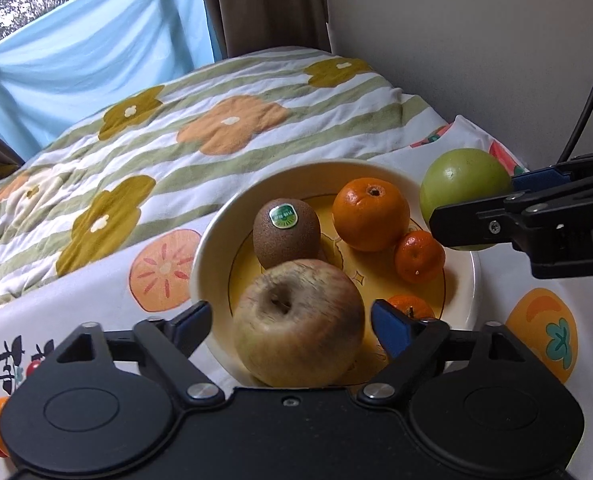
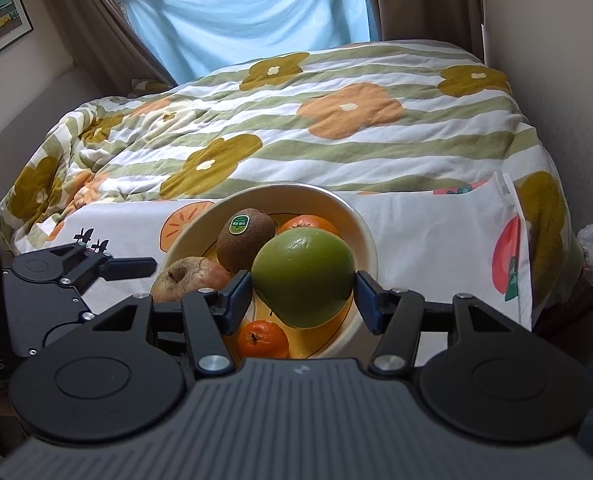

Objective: Organize fruits
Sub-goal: 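Lower both apples into the bowl and open both tools, then withdraw both tools from the bowl toward the loose orange and cherry tomatoes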

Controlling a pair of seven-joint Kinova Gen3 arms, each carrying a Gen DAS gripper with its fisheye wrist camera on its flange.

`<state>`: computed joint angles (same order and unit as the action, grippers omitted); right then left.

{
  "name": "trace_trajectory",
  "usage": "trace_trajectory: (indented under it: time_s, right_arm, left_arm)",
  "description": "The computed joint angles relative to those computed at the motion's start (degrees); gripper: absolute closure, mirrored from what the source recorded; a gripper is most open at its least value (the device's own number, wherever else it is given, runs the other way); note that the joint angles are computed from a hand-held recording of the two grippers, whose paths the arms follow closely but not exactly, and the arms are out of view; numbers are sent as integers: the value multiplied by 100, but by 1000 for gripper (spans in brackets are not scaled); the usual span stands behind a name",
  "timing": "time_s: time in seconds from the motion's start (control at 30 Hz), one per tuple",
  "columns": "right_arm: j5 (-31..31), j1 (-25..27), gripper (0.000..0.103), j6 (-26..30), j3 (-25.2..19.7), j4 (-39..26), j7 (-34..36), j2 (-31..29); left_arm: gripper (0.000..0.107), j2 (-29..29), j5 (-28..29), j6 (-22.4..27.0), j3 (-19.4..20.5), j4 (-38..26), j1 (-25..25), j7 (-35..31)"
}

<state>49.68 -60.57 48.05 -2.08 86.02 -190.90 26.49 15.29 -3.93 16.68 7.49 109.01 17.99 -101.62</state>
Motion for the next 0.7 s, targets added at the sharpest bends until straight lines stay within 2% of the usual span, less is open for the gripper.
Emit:
trace_trajectory:
  time_s: [0.13, 0.27, 0.6, 0.7]
  right_arm:
    - [-2, 54, 32, -47, -35, -10, 206, 11]
    - [-38, 150, 32, -243, -60, -14, 590, 42]
    - [-104, 69, 32, -476, 118, -300, 1545, 419]
    - [-157, 28, 32, -522, 188, -315, 1690, 481]
  left_arm:
    - [9, -227, 552, 43, 459, 121, -587, -561]
    - [9, -398, 859, 146, 390, 202, -660, -707]
    - [9, -619, 536, 139, -18, 454, -334, -27]
    - [9, -659, 285, 113, -119, 534, -213, 274]
